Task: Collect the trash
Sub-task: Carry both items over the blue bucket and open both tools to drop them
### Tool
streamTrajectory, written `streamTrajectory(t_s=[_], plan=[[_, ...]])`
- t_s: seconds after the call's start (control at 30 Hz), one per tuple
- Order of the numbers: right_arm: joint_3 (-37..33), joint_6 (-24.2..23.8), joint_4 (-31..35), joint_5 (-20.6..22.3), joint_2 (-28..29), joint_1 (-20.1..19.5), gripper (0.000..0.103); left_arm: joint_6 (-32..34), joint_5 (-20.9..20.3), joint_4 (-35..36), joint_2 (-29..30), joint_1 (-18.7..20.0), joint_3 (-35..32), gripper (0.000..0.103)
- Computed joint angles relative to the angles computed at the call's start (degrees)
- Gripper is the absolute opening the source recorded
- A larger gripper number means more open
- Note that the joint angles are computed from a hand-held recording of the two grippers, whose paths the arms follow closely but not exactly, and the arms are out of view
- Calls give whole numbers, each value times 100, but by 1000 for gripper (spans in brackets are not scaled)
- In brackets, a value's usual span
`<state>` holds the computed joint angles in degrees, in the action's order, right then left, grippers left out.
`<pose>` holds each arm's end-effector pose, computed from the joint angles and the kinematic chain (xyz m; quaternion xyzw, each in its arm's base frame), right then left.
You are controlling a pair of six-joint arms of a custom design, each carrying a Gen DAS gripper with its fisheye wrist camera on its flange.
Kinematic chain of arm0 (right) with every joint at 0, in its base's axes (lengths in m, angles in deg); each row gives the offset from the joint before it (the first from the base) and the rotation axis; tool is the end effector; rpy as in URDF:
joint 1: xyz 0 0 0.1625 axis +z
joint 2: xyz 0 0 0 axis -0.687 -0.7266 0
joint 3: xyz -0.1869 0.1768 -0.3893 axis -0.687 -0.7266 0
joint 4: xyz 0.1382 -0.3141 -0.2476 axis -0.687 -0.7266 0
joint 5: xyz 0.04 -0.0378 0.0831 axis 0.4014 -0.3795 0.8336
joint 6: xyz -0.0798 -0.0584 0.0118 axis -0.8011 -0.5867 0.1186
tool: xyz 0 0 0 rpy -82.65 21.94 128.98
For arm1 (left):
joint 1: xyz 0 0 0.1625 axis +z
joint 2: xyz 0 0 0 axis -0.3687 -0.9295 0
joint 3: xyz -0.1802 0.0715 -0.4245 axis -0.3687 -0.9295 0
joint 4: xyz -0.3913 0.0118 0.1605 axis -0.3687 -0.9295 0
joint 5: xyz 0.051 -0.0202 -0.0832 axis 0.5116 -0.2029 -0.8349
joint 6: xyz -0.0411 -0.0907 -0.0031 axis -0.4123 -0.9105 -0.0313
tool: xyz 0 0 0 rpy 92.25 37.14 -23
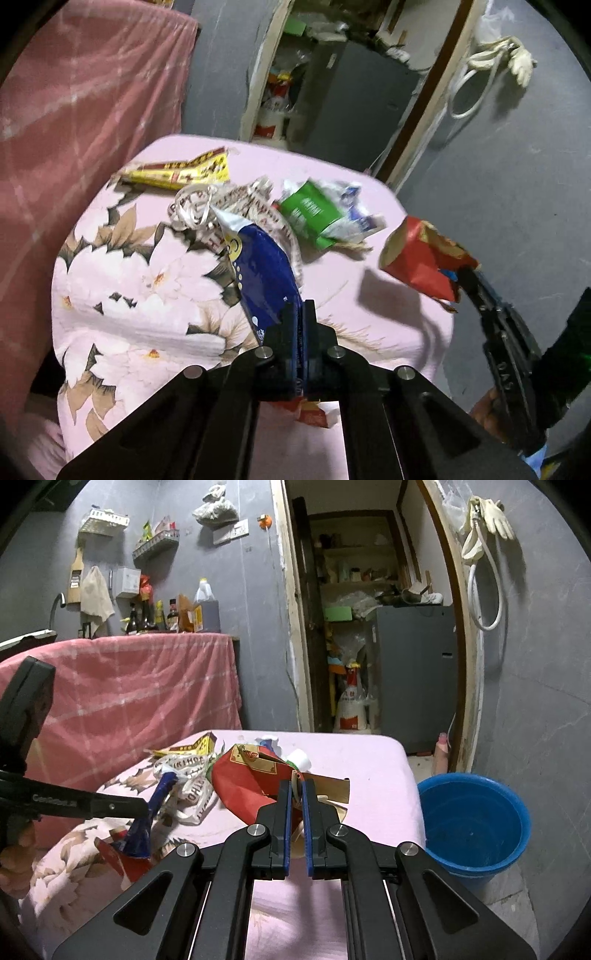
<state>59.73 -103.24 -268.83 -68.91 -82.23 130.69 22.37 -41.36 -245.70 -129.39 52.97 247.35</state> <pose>0.1310 -0.3676 0.0398 0.3746 -0.8026 0.4436 0.1367 -0.1276 -0.3255 0.1276 0.0659 0.8963 -0.3714 0.2333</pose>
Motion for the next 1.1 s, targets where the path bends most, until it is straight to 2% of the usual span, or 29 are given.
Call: streamTrajectory(t_s=[0.07,0.13,0.3,0.5,0.6,0.73,0.83,0.97,1.1], plan=[[10,38,-131,64,17,-27,4,114,62,-297,124,-137,40,0],[24,72,-184,104,10,-49,4,141,185,-289,195,-270,38,0],[64,116,-391,209,0,-127,4,373,200,-836,429,-392,57,0],[138,328,-895,439,-31,-305,4,1493,427,-2754,1408,-669,45,0],[165,472,-1161,553,-121,-399,4,2420,422,-4168,2159,-687,-117,0],[137,571,-1420,614,-287,-488,4,3693,271,-5390,2801,-502,-622,0],[29,646,-1432,578,-528,-547,4,4404,-7,-5803,2992,-263,-1104,0],[-211,816,-1246,589,-972,-670,4,5330,-393,-6120,3255,85,-1930,0],[-547,852,-844,545,-1363,-799,4,5938,-800,-6187,3568,365,-2703,0]])
